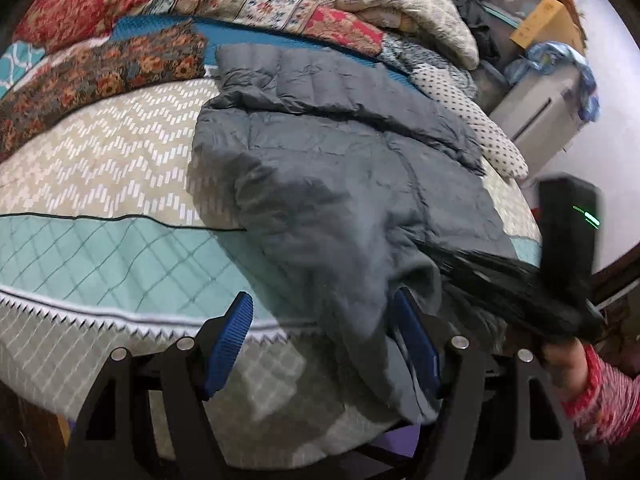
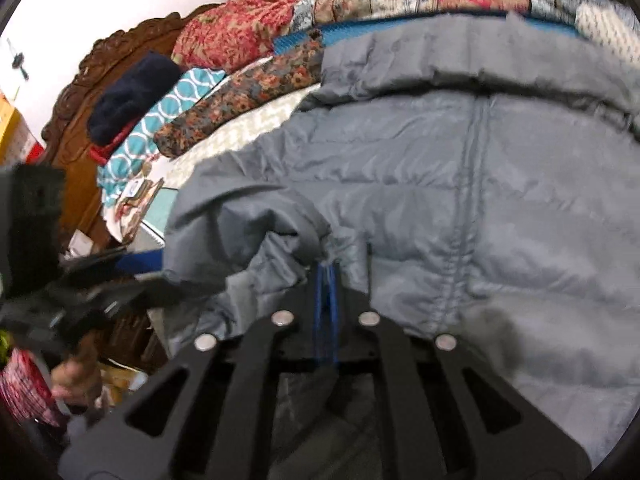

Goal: Fold large clothes

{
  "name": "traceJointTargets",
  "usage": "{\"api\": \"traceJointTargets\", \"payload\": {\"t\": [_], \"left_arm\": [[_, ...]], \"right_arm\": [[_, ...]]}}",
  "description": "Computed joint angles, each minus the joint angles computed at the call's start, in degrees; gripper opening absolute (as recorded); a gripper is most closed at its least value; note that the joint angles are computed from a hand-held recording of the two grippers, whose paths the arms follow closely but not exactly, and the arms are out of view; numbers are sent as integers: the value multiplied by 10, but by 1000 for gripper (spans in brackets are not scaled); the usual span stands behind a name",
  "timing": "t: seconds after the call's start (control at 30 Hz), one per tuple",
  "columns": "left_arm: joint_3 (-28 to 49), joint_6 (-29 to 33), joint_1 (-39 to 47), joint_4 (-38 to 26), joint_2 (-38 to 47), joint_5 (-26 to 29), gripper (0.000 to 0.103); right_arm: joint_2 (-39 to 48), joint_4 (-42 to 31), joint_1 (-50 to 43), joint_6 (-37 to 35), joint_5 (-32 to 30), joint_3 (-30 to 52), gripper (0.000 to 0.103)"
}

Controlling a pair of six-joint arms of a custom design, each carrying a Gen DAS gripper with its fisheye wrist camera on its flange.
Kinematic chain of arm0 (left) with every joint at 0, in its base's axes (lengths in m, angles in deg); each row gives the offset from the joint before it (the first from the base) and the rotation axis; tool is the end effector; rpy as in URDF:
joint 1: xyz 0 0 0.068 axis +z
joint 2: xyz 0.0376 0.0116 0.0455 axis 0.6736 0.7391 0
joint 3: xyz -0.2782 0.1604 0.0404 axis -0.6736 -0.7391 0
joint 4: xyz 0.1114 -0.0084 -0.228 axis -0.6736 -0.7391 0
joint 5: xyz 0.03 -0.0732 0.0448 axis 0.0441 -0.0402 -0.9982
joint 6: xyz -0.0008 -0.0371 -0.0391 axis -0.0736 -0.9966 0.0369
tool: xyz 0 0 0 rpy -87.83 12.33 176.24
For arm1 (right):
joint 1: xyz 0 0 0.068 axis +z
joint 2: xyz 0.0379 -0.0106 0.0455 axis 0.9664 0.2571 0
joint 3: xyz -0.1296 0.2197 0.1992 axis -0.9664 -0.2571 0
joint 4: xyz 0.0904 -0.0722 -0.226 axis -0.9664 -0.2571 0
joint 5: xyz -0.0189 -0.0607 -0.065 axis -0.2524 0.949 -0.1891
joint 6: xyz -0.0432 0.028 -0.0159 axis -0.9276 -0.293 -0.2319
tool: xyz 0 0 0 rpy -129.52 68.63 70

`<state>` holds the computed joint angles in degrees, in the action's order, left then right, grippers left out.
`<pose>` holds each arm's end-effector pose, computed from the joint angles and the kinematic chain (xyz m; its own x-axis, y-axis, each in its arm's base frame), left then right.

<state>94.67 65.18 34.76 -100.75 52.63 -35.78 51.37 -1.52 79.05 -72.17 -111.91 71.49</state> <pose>0.1388 -0.0284 0.1879 -0.8605 -0.1392 -0.4901 0.0598 0.9277 -0.3684 0.2361 0.0371 0.1600 -0.7942 -0.1987 -0.5742 -0.4898 0.7687 0.4113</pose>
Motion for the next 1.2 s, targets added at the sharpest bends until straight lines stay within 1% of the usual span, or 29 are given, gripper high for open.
{"api": "traceJointTargets", "payload": {"t": [0.03,0.07,0.1,0.13,0.2,0.23,0.27,0.3,0.37,0.43,0.5,0.57,0.63,0.67,0.73,0.77,0.8,0.93,1.0,1.07,1.2], "left_arm": [[6,8,25,10,22,23,0],[9,14,39,13,31,35,0],[14,21,52,14,36,46,0],[18,25,55,16,39,48,0],[30,33,61,18,49,50,0],[35,33,61,20,56,51,0],[43,36,64,23,67,55,0],[49,34,62,25,75,55,0],[63,32,58,32,96,54,0],[75,28,46,39,112,49,0],[81,25,36,44,122,44,0],[84,20,28,48,127,40,0],[84,17,23,51,126,36,0],[83,17,23,51,125,36,0],[81,18,26,55,128,38,0],[80,18,26,57,131,38,0],[81,15,25,59,136,36,0],[84,14,27,66,153,33,0],[86,17,24,68,160,27,0],[86,22,25,71,166,22,0],[78,20,31,79,178,24,0]], "right_arm": [[-21,-9,-11,-9,-8,-5,5],[-61,-18,-21,-16,-14,-14,6],[-89,-27,-25,-21,-18,-18,9],[-125,-52,-37,-36,-35,-20,11],[-165,-118,-59,-85,-87,-13,11],[-180,-146,-58,-103,-103,-10,11],[-195,-195,-49,-142,-127,-5,11],[-196,-219,-30,-158,-133,-2,12],[-188,-236,13,-167,-133,-9,12],[-153,-210,56,-145,-117,-20,12],[-103,-132,94,-93,-58,-39,12],[-71,-78,86,-53,-13,-46,12],[-64,-68,42,-45,-20,-46,12],[-70,-81,8,-59,-35,-43,12],[-88,-84,-8,-66,-28,-43,22],[-99,-80,-14,-64,-25,-44,32],[-101,-81,-17,-59,-28,-42,39],[-92,-85,-32,-41,-51,-33,40],[-71,-89,-53,-31,-77,-25,40],[-45,-79,-58,-8,-90,-14,40],[-5,-51,-54,29,-84,7,40]]}}
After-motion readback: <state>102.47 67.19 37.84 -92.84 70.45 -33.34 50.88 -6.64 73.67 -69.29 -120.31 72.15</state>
